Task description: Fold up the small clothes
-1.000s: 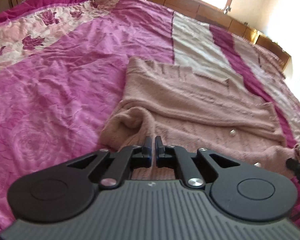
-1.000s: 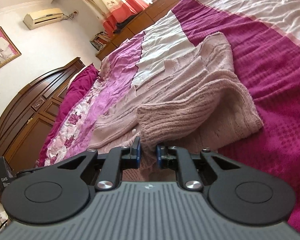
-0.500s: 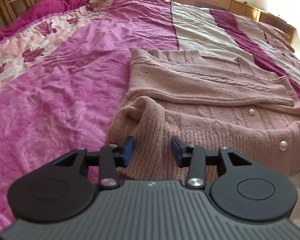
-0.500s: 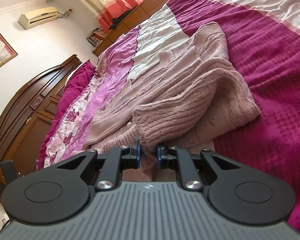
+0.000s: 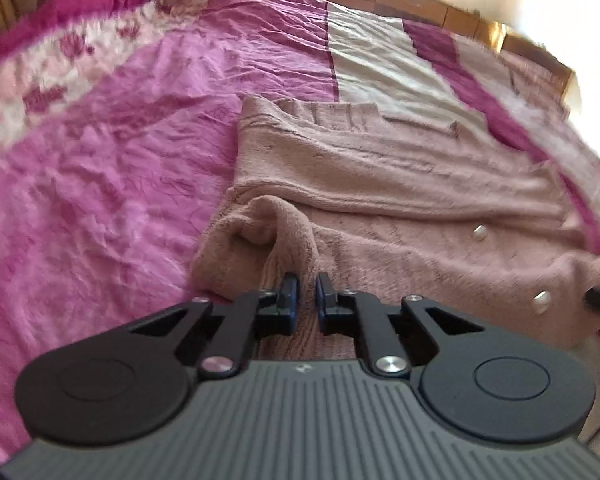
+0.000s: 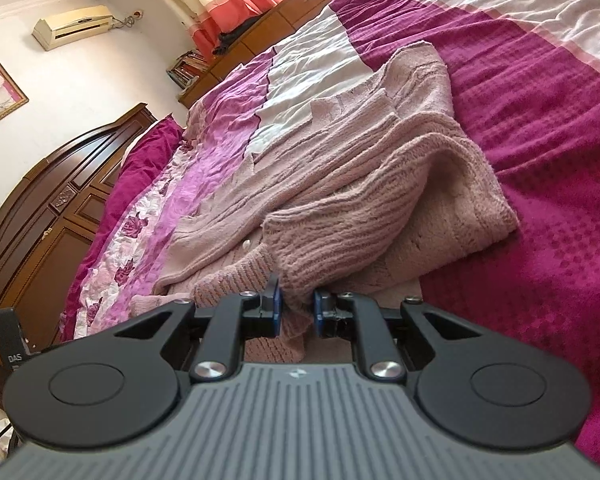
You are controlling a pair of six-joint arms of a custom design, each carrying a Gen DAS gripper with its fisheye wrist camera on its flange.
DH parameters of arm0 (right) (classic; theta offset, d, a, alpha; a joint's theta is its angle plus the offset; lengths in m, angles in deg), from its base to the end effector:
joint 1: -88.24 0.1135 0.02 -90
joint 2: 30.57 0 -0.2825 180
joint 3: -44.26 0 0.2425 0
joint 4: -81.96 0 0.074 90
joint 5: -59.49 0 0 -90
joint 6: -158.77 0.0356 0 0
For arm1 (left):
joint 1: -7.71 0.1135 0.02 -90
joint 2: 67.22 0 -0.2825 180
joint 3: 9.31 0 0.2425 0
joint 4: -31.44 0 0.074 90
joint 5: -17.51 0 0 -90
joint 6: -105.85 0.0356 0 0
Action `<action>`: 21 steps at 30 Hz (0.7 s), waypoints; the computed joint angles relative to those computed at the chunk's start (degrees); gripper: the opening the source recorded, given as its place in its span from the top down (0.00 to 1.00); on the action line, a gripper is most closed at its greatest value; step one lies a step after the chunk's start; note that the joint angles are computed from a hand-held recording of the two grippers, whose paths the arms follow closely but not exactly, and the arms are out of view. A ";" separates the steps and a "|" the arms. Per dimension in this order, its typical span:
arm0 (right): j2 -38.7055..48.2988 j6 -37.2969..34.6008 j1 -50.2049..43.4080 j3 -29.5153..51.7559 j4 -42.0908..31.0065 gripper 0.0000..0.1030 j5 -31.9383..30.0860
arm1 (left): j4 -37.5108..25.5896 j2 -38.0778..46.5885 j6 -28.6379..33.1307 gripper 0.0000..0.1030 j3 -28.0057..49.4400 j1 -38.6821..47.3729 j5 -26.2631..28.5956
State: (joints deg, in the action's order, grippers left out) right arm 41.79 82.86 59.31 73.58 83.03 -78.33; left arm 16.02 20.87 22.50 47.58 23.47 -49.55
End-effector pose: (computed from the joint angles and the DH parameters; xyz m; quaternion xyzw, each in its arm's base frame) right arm 0.1742 -0.0661 0.1517 0.1527 0.8374 0.3191 0.4167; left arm 0.2842 0.0658 0.1926 0.0009 0.9136 -0.1109 0.3912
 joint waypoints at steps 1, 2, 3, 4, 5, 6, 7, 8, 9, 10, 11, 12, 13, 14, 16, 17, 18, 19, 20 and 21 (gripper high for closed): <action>-0.94 0.11 -0.13 -0.40 0.13 0.84 -0.26 | -1.20 -0.06 -1.26 0.90 0.60 1.00 2.27; -1.79 0.38 -0.26 -0.75 0.54 0.84 -0.48 | -2.08 -0.24 -2.34 0.90 1.08 1.73 4.13; -2.56 0.76 -0.46 -1.05 1.02 0.84 -0.81 | -2.85 -0.59 -3.44 0.90 1.44 2.55 6.21; -3.15 1.28 -0.68 -1.29 1.54 0.84 -1.19 | -3.41 -1.08 -4.42 0.90 1.67 3.27 8.12; -3.53 1.86 -0.87 -1.41 2.10 0.84 -1.58 | -3.73 -1.68 -5.17 0.90 1.72 3.82 9.61; -3.96 2.48 -1.10 -1.56 2.64 0.84 -2.06 | -3.86 -2.29 -5.87 0.90 1.68 4.29 11.00; -4.37 3.12 -1.30 -1.67 3.12 0.84 -2.50 | -3.88 -2.87 -6.64 0.90 1.67 4.73 12.36; -4.83 3.85 -1.41 -1.87 3.72 0.84 -2.91 | -3.96 -3.20 -7.33 0.90 1.77 5.03 13.35; -5.38 4.54 -1.53 -2.00 4.18 0.84 -3.24 | -4.06 -3.32 -8.28 0.91 2.02 5.27 14.24; -6.05 5.18 -1.60 -2.08 4.54 0.84 -3.41 | -4.23 -3.52 -9.20 0.91 2.18 5.53 15.11; -6.79 5.66 -1.68 -2.15 4.81 0.84 -3.53 | -4.28 -3.53 -9.98 0.91 2.43 5.74 15.64; -7.65 6.32 -1.70 -2.24 5.21 0.84 -3.48 | -4.15 -3.62 -10.71 0.91 2.57 5.88 15.90; -8.49 6.99 -1.78 -2.08 5.23 0.84 -3.44 | -3.59 -3.85 -11.52 0.91 2.48 5.86 15.81; -9.22 7.90 -1.87 -2.07 5.77 0.85 -3.45 | -3.25 -4.03 -11.92 0.91 2.50 6.05 15.87; -10.33 9.72 -1.99 -1.88 6.85 0.85 -3.45 | -2.42 -4.20 -13.32 0.91 2.68 6.22 16.14; -10.77 10.66 -1.94 -1.78 7.57 0.85 -3.32 | -2.10 -4.18 -14.12 0.91 2.85 6.41 16.59; -11.14 11.51 -1.79 -1.57 8.16 0.85 -3.13 | -1.60 -4.02 -15.20 0.91 3.11 6.54 17.13; -11.45 12.29 -1.58 -1.46 8.80 0.85 -2.88 | -1.17 -3.88 -16.03 0.92 3.34 6.72 17.60; -11.48 13.15 -1.19 -1.27 9.69 0.85 -2.47 | -0.65 -3.79 -16.95 0.92 3.64 6.74 17.78; -11.49 13.87 -0.65 -0.99 10.47 0.85 -1.84 | 0.04 -3.82 -17.89 0.92 3.85 6.52 17.52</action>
